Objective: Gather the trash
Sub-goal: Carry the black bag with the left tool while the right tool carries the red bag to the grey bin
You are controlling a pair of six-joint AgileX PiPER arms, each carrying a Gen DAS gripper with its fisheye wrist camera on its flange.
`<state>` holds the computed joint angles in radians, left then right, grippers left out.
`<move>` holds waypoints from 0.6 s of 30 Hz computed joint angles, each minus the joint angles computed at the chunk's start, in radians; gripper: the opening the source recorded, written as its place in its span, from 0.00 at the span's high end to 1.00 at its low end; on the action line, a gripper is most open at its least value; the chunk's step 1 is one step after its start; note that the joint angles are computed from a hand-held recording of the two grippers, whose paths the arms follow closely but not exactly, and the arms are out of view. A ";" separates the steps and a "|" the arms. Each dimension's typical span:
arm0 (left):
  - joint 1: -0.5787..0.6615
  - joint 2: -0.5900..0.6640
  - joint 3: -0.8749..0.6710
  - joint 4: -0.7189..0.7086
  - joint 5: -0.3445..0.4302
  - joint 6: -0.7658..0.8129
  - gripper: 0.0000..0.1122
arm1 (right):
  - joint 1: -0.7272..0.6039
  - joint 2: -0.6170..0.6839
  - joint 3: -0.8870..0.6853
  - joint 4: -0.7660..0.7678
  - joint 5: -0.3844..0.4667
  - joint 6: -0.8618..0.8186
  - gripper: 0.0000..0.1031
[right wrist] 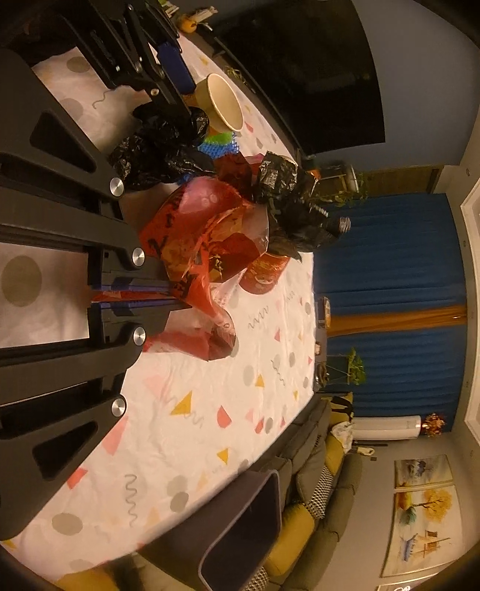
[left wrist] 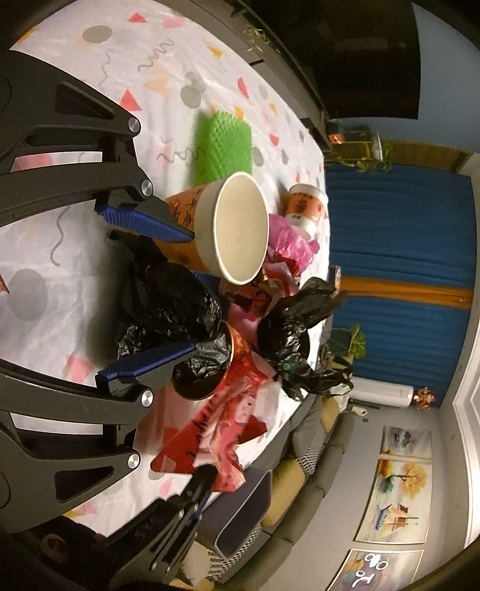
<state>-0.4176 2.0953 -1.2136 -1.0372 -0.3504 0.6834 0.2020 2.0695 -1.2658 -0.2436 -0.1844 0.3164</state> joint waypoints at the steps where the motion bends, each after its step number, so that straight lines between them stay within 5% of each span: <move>1: 0.003 0.006 -0.013 -0.021 0.017 0.028 0.51 | -0.005 -0.011 0.017 0.019 -0.010 -0.020 0.97; 5: 0.022 0.030 -0.062 -0.126 0.090 0.140 0.59 | -0.022 -0.049 0.068 0.041 -0.040 -0.039 0.97; 11: 0.037 0.049 -0.100 -0.207 0.161 0.243 0.86 | -0.045 -0.098 0.146 0.097 -0.091 -0.094 0.97; 14: 0.029 0.047 -0.097 -0.159 0.166 0.202 0.97 | -0.054 -0.118 0.180 0.113 -0.118 -0.107 0.98; 18: 0.012 0.025 -0.061 0.012 0.149 0.028 1.00 | -0.062 -0.138 0.212 0.137 -0.138 -0.128 0.99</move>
